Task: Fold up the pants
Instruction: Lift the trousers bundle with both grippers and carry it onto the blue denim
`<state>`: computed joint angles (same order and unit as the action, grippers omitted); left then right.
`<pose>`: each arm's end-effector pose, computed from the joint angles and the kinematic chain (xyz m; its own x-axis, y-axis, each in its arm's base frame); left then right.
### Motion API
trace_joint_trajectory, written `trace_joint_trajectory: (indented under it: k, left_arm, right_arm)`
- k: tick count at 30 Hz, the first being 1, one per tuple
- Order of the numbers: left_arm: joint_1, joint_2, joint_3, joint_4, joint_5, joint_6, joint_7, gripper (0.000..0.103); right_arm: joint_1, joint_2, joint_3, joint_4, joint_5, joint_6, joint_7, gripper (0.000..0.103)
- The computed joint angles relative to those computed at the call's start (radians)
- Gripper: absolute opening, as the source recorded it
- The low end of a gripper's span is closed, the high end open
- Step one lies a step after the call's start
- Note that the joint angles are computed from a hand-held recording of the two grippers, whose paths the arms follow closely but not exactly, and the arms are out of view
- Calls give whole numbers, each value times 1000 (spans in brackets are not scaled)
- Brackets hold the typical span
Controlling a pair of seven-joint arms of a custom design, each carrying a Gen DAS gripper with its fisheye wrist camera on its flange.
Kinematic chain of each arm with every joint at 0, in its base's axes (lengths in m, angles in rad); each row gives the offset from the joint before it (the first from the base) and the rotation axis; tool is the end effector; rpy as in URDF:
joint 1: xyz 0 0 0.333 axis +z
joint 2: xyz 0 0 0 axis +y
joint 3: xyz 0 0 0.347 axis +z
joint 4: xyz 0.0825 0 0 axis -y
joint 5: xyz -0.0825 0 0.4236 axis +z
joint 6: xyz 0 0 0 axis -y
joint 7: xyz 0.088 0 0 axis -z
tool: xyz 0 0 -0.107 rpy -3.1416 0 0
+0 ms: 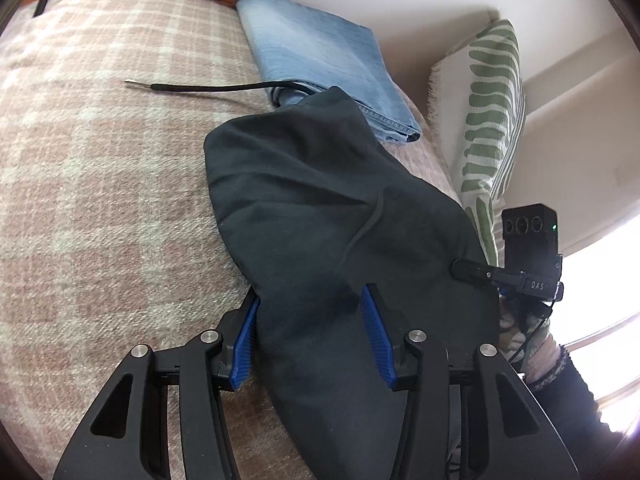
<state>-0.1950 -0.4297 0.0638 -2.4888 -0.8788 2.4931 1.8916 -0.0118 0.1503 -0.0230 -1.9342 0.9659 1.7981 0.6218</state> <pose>0.4641 -0.0554 0.4946 -0.0080 -0.7893 0.6140 -0.8922 -0.2716 -0.3608 0.6171 0.0485 0.4314 0.4884 -0.5016 -0.7140 -0.8713 -0.3256 -0.3672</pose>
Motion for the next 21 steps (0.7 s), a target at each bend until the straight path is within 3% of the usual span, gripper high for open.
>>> trace_joint_trajectory:
  k: [2,5,6,8,10,11,13,16,21]
  left_arm:
    - [-1,3,1,2,-4,1,3,45]
    - [0,9,0,3,-20,12,-4,45]
    - [1,10,-3,4,-16,13,-6,45]
    - [4,8,-9,4,-3,17,-14,43]
    - [12,6,-21,1,29,28,-38,27]
    - [12,7,-22,0,37,36,-48,24]
    - [8,4,-17,-3,38,47,-58,14]
    - [3,-11,-23,-11,69,71,-68,8]
    - [-31,-42,-19,-20,121,122,-73,5]
  right_arm:
    - [3,-5,1,-1,-8,8,-10,51]
    - [7,1,4,-2,7,15,9,68]
    - [7,3,6,-2,20,13,17,67]
    - [23,-18,12,-20,-4,64,11,50]
    - [31,-31,12,-28,-17,79,9,42]
    - [34,-41,12,-35,-20,87,5,40]
    - [42,-69,11,-55,-27,120,-14,37]
    - [64,-122,13,-99,-37,185,-32,36]
    - [92,-165,8,-127,-67,251,-37,35]
